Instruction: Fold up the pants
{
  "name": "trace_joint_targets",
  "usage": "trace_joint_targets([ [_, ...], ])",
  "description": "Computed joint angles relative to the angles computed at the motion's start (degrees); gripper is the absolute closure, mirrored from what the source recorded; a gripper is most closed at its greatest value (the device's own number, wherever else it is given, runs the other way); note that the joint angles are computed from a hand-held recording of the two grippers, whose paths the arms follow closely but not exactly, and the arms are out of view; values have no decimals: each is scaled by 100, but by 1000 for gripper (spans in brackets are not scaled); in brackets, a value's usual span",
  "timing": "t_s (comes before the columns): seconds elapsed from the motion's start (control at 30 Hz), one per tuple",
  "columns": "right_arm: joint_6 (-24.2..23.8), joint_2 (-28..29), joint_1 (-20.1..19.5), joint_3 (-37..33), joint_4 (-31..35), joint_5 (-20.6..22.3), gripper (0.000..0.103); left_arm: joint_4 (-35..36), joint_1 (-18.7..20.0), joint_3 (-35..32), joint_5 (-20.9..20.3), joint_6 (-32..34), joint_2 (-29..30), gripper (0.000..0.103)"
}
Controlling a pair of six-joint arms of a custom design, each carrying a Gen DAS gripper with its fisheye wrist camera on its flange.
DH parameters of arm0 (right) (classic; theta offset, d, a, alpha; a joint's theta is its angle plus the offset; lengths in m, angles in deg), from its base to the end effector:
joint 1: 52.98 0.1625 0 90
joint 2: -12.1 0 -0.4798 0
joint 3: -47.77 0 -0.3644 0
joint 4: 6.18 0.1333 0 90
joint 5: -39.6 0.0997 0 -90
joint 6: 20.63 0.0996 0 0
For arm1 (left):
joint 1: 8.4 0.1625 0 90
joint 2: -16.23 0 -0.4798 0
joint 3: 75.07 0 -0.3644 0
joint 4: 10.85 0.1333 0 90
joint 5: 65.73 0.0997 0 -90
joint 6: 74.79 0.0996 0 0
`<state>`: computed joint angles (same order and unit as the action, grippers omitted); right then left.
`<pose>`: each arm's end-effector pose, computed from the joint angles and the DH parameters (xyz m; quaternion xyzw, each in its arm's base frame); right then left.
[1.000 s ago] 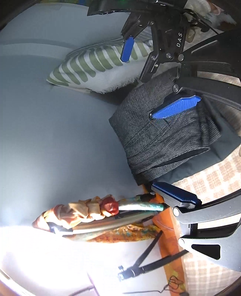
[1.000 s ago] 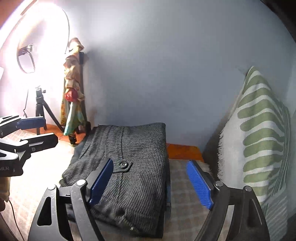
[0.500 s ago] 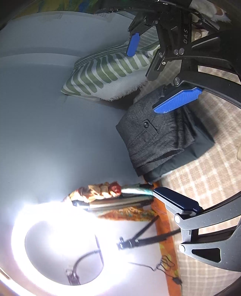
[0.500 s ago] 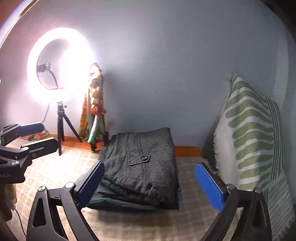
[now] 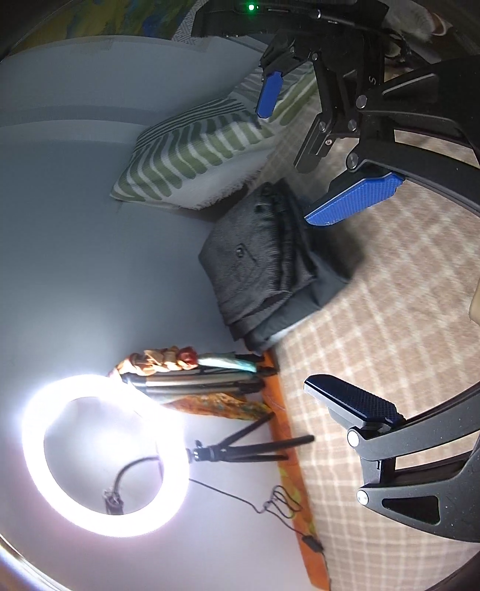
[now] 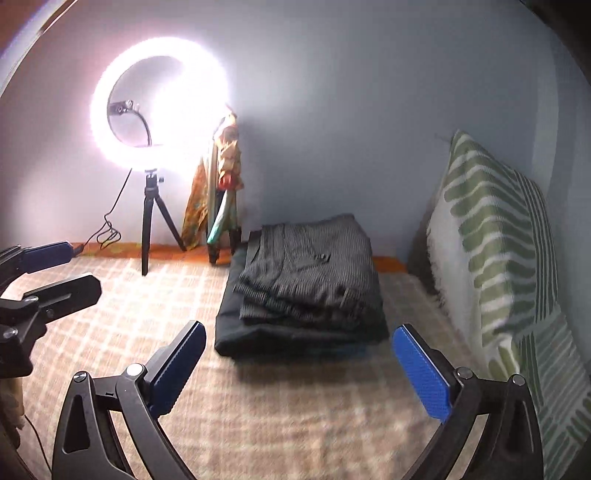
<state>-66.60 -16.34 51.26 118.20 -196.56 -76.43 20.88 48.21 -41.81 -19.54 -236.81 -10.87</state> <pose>0.2888 -0.7739 0.1852 0.3316 -0.7909 0.4034 0.3190 -0.2631 -0.7667 0.2191 0.2136 0.8222 -0.4488 0.2775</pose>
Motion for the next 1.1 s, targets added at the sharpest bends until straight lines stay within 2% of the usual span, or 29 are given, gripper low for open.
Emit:
trace_joint_targets([
  [0.17, 94, -34, 30, 321, -174, -137, 0, -601, -19, 1034, -106, 109, -408, 20],
  [0.37, 399, -76, 23, 502, -324, -79, 0, -1000, 14, 1670, -168, 83, -698, 20],
  [0.6, 669, -12, 7, 497, -475, -59, 0, -1219, 80, 1962, -266, 128, -892, 18],
  [0.8, 372, 124, 64, 393, -677, -37, 0, -1340, 97, 2088, -260, 46, -992, 18],
  [0.93, 210, 216, 73, 353, -873, -69, 0, -1695, 43, 2296, -443, 415, -1067, 18],
  [1.0, 218, 222, 67, 352, -847, -59, 0, -1757, 19, 2336, -512, 512, -1086, 12],
  [1.1, 307, 210, 54, 365, -808, -42, 0, -1882, 0, 2445, -504, 572, -1153, 11],
])
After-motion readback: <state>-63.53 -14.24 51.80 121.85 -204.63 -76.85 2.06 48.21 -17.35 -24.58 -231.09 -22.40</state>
